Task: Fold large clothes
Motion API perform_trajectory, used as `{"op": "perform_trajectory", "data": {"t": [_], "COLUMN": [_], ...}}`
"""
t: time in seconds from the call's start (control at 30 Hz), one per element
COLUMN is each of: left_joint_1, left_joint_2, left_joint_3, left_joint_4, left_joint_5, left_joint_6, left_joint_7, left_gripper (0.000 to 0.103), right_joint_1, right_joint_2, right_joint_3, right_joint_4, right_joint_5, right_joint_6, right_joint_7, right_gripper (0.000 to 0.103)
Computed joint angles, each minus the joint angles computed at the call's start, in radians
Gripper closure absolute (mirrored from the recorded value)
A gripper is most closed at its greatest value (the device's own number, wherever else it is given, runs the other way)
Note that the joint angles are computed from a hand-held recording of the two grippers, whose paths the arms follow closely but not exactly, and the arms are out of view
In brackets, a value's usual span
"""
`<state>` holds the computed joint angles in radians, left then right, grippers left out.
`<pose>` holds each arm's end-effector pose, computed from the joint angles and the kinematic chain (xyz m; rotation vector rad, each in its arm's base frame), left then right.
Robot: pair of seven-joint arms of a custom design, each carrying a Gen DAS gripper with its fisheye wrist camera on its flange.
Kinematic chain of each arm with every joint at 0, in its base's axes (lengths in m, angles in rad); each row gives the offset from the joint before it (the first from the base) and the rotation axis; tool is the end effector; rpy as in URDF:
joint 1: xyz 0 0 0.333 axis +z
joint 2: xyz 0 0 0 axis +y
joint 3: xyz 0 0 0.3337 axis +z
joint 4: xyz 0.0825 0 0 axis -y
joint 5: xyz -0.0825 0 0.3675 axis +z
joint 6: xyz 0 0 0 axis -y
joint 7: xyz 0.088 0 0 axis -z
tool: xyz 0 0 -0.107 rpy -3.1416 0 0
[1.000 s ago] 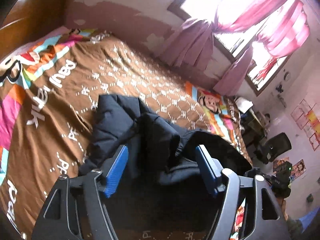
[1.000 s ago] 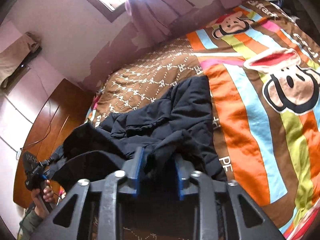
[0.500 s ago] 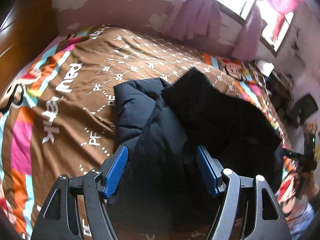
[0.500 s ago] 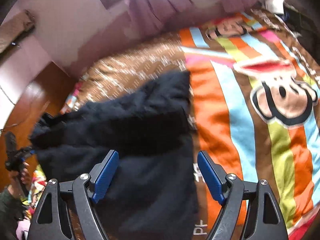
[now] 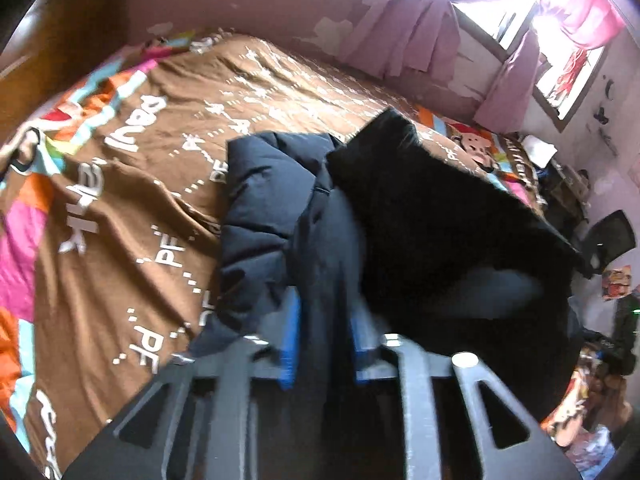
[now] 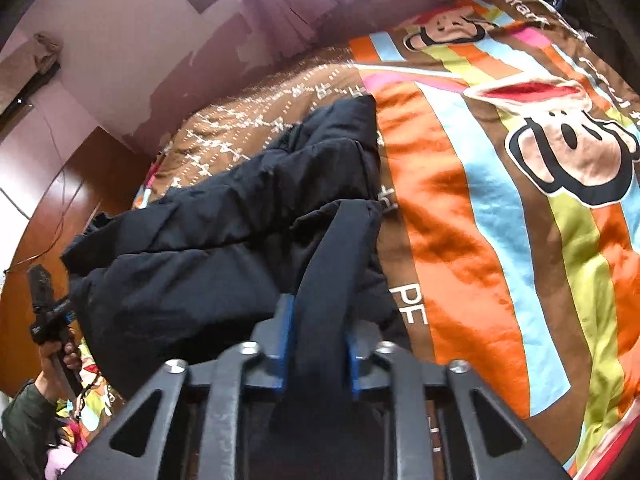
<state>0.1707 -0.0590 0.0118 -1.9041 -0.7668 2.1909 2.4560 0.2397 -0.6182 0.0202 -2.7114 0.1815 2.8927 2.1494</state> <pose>0.5558 0.0774 0.5897 -1.5972 2.2883 -1.1030 0.3611 0.0859 0.5286 -1.2247 2.0062 -0.2388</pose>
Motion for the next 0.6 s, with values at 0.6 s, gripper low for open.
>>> {"op": "perform_trajectory", "data": {"t": [0.6], "left_joint_1": [-0.047], "left_joint_2": [-0.43], "left_joint_3": [0.228], "left_joint_4": [-0.287], "left_joint_5": [-0.152], "left_joint_6": [0.014], "left_joint_7": [0.092], "left_gripper": [0.102], "right_joint_1": [-0.029], "right_joint_2": [-0.384], "right_joint_3": [0.173], "right_joint_4": [-0.089], "right_joint_5": [-0.115], "right_joint_6": [0.034], "right_joint_7": [0.205], "right_gripper": [0.096]}}
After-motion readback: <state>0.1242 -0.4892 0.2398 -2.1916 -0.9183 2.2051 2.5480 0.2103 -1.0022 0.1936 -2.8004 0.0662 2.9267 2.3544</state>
